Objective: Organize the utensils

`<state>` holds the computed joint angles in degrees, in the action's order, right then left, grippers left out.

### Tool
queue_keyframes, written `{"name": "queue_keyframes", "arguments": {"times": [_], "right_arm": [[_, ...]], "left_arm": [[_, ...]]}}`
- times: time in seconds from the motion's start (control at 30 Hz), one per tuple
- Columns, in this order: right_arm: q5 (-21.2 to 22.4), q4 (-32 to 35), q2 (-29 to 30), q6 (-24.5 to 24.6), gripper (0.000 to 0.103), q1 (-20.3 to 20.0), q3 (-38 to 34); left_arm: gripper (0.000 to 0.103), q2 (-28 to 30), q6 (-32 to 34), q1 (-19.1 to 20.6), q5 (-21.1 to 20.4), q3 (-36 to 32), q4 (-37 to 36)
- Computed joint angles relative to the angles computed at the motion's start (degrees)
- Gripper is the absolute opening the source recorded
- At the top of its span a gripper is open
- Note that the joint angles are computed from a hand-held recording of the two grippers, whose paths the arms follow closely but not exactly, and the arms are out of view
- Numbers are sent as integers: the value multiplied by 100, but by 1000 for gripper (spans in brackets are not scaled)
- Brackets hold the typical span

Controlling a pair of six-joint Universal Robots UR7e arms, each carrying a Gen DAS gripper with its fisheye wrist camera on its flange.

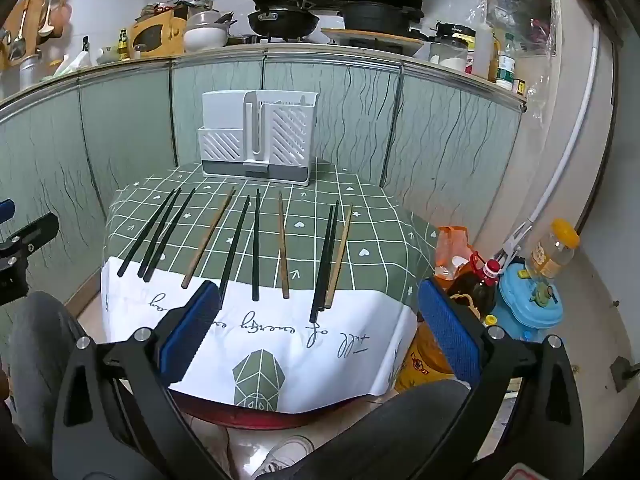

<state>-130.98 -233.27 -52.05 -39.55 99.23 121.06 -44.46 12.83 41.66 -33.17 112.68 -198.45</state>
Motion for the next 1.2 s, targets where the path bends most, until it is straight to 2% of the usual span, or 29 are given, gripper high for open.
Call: {"name": "queue_keyframes", "arguments": {"times": [0.17, 0.23, 0.37, 0.43, 0.9, 1.2], "right_arm": [[7, -9, 33, 0, 95, 13, -11], [24, -47, 63, -5, 95, -54, 19], [-17, -9, 47, 8, 95, -75, 30], [-54, 74, 43, 40, 95, -74, 13], [-79, 102, 89, 142, 95, -62, 22], [-46, 134, 76, 118, 95, -34, 25]], "left_arm": [[98, -3, -150, 10, 17, 3, 125], [98, 48, -242, 121, -96, -63, 327], [98, 39, -248, 102, -114, 132, 57], [98, 37, -389, 106, -82, 68, 304], [98, 17, -564, 138, -132, 67, 513], [98, 3, -808, 189, -167, 31, 915]]}}
